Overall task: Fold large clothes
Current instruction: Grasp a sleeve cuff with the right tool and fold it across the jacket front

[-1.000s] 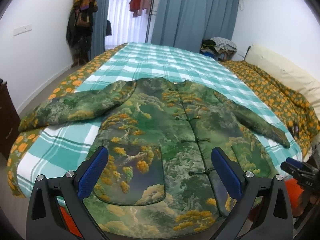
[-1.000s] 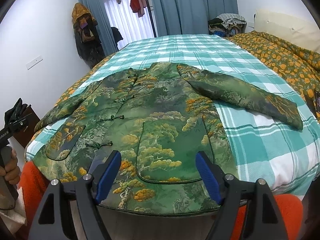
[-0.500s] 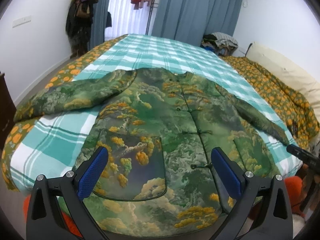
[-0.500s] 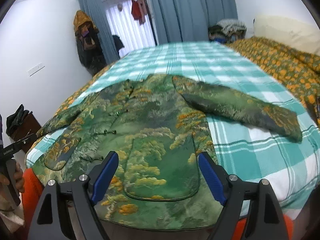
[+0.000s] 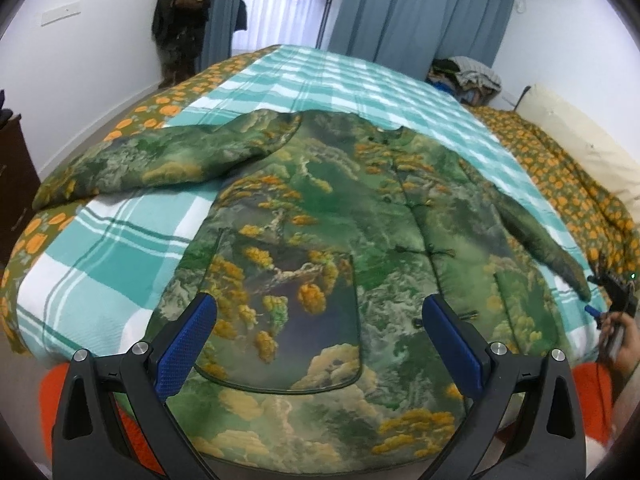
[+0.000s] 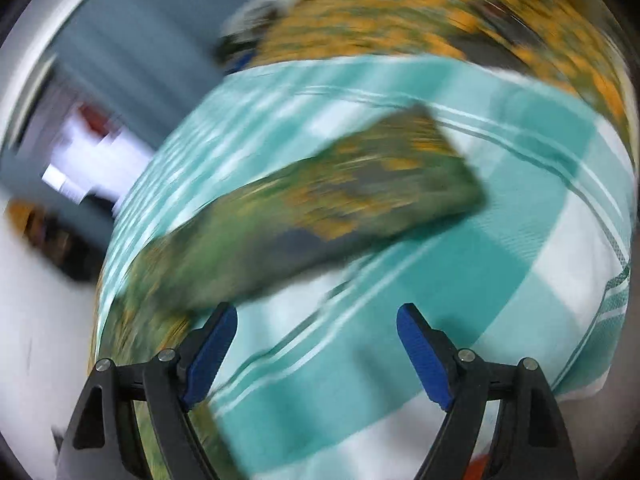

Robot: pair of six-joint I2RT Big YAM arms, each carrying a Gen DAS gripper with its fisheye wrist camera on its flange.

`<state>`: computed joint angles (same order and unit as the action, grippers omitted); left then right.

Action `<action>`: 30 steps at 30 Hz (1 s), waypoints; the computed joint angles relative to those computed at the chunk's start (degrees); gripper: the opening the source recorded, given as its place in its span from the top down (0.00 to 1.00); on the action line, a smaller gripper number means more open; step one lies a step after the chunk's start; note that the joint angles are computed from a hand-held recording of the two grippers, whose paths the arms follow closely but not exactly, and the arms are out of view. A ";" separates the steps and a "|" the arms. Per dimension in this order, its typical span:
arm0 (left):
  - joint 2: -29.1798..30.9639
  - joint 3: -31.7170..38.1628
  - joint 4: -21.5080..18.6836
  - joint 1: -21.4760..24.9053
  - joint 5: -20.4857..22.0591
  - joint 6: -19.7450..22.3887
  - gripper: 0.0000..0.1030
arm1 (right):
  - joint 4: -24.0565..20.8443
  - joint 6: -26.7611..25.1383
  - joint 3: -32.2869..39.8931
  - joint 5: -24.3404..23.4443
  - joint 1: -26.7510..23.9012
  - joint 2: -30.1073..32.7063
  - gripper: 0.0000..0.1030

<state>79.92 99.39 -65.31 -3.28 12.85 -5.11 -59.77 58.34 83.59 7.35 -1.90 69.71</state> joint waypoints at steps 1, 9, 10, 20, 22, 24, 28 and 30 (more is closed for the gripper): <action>0.06 -0.08 -0.07 -0.05 -0.35 0.07 0.01 | 1.76 2.26 -1.38 -0.67 -1.57 -0.22 0.24; 0.18 -0.84 -0.34 -0.81 -2.74 1.07 0.01 | 8.69 11.95 -3.69 2.29 -6.00 1.61 0.73; 0.16 -0.99 -0.35 -0.83 -2.87 1.03 0.01 | 6.40 10.19 -1.67 4.04 -5.37 2.54 0.84; -0.65 -3.17 0.84 -0.57 -1.46 0.07 0.01 | -3.63 -26.56 30.07 21.60 17.85 17.06 0.90; -1.29 -3.58 1.44 -0.35 -1.01 0.23 0.01 | -4.72 -31.48 36.63 19.98 23.19 21.84 0.90; -1.92 -3.93 2.00 -0.04 -0.99 0.52 0.01 | -6.79 -34.19 42.45 18.66 26.38 26.65 0.90; -2.49 -3.77 1.45 0.92 -0.06 0.59 0.01 | -8.37 -37.73 48.20 16.70 32.51 35.19 0.90; -2.43 -3.35 0.60 1.41 1.03 0.68 0.01 | -8.29 -37.80 48.02 15.85 34.25 37.29 0.90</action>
<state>77.50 96.04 -64.71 -1.88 13.88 -4.43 -68.05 20.55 131.61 23.20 32.35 107.00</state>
